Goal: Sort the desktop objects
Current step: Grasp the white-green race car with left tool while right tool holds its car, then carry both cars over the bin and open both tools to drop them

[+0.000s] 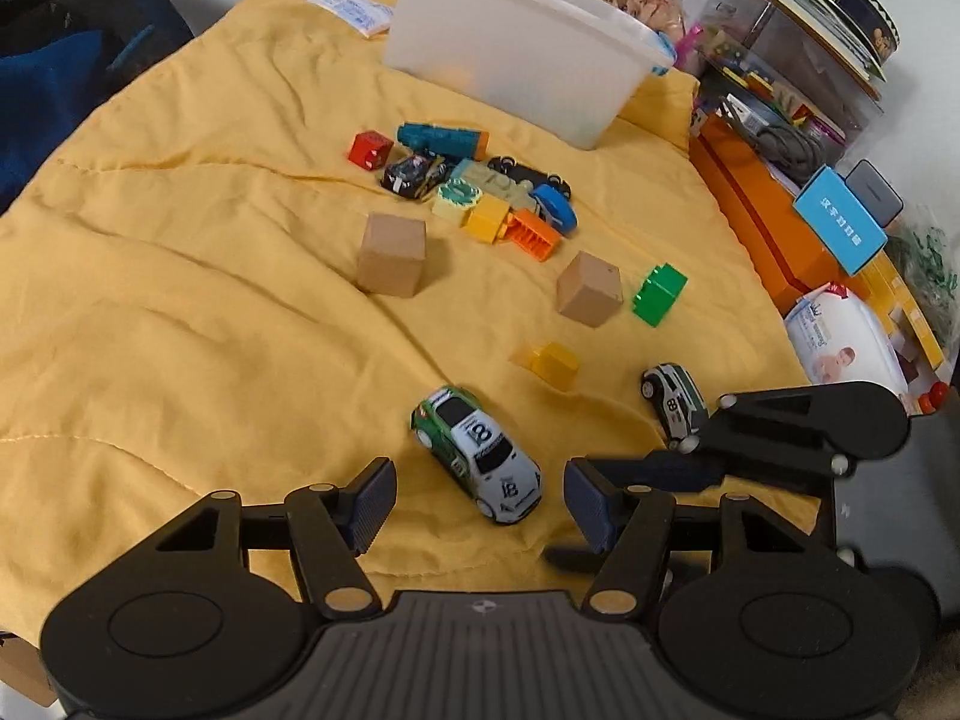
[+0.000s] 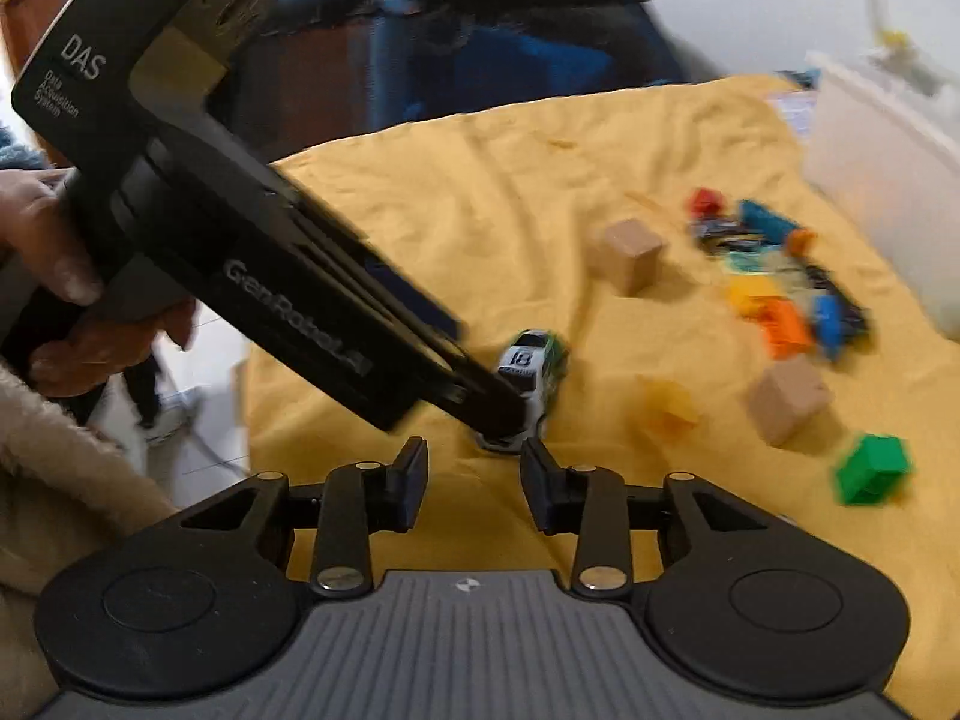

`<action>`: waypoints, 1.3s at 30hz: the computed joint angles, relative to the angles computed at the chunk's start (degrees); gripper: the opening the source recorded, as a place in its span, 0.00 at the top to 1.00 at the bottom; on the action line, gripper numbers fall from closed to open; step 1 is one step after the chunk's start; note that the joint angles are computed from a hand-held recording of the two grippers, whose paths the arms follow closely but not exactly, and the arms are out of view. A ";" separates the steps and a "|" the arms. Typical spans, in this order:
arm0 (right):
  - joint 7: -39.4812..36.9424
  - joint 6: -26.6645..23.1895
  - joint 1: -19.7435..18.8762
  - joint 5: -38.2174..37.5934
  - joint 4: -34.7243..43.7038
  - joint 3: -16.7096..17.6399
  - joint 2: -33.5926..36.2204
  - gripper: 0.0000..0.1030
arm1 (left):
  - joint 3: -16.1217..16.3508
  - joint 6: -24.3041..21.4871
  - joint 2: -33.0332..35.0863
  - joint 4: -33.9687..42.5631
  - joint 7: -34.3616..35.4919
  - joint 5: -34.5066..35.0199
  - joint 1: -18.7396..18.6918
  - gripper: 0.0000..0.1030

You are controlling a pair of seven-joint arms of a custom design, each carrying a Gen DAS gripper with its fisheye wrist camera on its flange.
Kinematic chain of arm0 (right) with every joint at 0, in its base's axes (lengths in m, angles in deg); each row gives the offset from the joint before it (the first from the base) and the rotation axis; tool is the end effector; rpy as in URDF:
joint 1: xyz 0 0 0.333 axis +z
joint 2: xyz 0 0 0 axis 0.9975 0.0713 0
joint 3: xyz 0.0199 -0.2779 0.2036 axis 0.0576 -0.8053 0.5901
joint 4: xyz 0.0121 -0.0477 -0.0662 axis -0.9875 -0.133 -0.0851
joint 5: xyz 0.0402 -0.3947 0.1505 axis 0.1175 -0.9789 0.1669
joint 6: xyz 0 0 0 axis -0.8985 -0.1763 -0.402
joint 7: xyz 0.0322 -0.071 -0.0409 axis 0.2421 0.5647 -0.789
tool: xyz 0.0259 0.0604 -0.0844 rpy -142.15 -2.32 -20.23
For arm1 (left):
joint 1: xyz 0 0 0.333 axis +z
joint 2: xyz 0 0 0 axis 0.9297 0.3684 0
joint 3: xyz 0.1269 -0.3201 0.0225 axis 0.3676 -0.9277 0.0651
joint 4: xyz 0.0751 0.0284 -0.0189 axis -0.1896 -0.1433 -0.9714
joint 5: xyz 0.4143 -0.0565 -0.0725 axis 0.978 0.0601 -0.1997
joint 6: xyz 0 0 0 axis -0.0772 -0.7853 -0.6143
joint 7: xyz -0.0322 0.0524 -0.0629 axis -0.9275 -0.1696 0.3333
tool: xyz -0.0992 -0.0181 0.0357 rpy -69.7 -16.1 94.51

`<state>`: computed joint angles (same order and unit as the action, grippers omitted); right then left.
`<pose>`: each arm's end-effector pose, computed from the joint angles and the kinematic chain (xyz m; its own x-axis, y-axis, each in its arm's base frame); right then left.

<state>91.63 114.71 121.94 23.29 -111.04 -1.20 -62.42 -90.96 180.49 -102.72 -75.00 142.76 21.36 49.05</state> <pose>0.4237 0.3192 0.4389 0.8235 -0.5668 -0.0240 -0.4489 -0.6250 -0.6386 0.4131 -0.2456 0.4372 -0.1019 -0.9317 0.3486 -0.8490 -0.1012 -0.5187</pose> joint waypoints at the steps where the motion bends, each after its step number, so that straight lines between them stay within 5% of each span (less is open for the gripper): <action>1: 3.22 0.20 -0.99 -1.46 -0.03 0.22 0.14 0.63 | -0.07 0.09 -0.07 0.06 -0.02 0.14 0.03 0.37; 4: 16.37 1.03 -4.91 -12.87 -0.73 1.94 -0.54 0.63 | 1.10 -1.02 0.99 1.58 1.99 -1.09 -1.32 0.36; 7: 33.26 5.10 -11.12 -27.73 -3.22 5.38 -2.58 0.61 | -1.37 -2.51 3.14 4.10 -1.81 1.93 1.48 0.37; 9: 44.49 3.85 -15.80 -35.69 -3.04 8.01 -2.77 0.54 | -4.36 -4.81 4.37 5.89 -8.96 7.95 5.33 0.41; 12: 58.77 0.71 -19.69 -43.08 -1.81 10.18 -2.01 0.45 | -4.28 -7.06 6.15 7.78 -12.50 11.97 5.70 0.42; 15: 57.81 0.65 -17.15 -43.65 -1.93 7.80 -0.87 0.46 | -4.15 -6.07 7.98 8.98 -12.28 16.53 5.40 0.52; 16: 55.51 -0.08 -15.72 -43.19 -1.71 6.60 -0.31 0.54 | -4.03 -5.85 8.49 9.35 -11.67 18.28 5.36 0.57; 17: 52.47 0.63 -13.86 -41.25 -1.86 5.05 0.09 0.64 | -2.88 -5.97 9.05 9.91 -7.75 17.32 4.25 0.66; 21: 33.85 2.42 -4.72 -27.42 -2.36 -2.15 -0.73 0.66 | 0.46 -8.82 9.26 11.33 10.50 10.52 1.34 0.66; 26: 40.14 1.00 -6.78 -29.97 -1.79 -0.59 -0.33 0.63 | -2.57 -8.54 7.37 9.85 3.49 17.67 4.03 0.56; 32: 42.37 0.82 -7.38 -32.07 -1.53 -0.06 -0.53 0.61 | -5.99 -9.34 6.01 8.61 -4.92 27.98 5.74 0.56; 36: 44.64 1.93 -8.04 -34.48 -1.69 0.52 0.92 0.57 | -5.42 -7.24 6.61 7.91 -7.42 29.31 5.71 0.66; 39: 42.88 -0.44 -7.54 -34.34 -0.79 0.18 0.41 0.67 | -3.74 -5.52 5.99 7.10 -5.26 25.85 4.04 0.67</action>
<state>134.52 114.28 114.40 -11.05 -111.83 -1.01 -62.00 -94.70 174.97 -96.73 -67.90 137.51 47.22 53.09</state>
